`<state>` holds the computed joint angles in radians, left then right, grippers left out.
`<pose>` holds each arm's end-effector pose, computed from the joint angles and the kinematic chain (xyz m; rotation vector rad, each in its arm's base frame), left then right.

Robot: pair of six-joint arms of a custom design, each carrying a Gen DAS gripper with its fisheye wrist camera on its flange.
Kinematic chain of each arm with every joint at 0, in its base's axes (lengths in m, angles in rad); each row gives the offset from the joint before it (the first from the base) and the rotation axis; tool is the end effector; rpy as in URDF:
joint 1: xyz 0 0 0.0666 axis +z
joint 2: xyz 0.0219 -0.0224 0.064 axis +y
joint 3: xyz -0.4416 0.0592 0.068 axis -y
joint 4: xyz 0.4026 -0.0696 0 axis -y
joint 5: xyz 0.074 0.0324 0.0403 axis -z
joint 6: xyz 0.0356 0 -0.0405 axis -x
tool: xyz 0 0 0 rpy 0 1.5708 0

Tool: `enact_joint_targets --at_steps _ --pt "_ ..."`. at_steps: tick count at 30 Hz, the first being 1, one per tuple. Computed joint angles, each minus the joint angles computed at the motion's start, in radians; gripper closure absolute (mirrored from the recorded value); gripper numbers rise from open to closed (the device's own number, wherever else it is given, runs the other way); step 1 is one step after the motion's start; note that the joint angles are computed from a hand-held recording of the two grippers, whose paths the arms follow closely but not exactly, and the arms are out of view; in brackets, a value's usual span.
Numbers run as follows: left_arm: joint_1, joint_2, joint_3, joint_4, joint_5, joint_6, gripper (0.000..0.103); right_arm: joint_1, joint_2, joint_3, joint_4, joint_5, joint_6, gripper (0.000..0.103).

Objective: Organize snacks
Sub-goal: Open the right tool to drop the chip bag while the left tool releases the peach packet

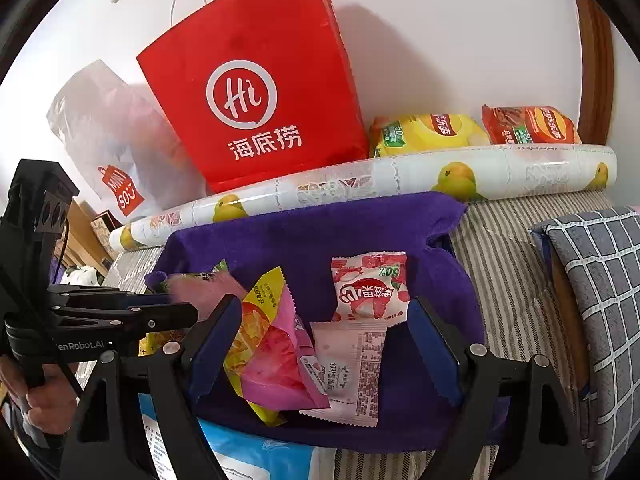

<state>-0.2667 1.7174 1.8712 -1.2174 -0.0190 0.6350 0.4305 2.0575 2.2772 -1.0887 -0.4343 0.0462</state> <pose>0.5833 -0.1591 0.5233 -0.4941 2.6171 -0.2780 0.6754 0.3262 0.4956 -0.7692 2.3296 0.7005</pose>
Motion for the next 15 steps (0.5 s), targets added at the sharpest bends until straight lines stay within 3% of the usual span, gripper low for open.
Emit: enact_joint_targets --at_steps 5,15 --pt "0.000 -0.014 -0.003 0.022 0.005 -0.001 0.044 -0.002 0.002 0.003 0.002 -0.004 -0.011 0.019" --pt "-0.012 -0.056 -0.003 0.055 -0.017 -0.017 0.042 -0.008 -0.055 -0.071 0.044 0.008 -0.075 0.019"
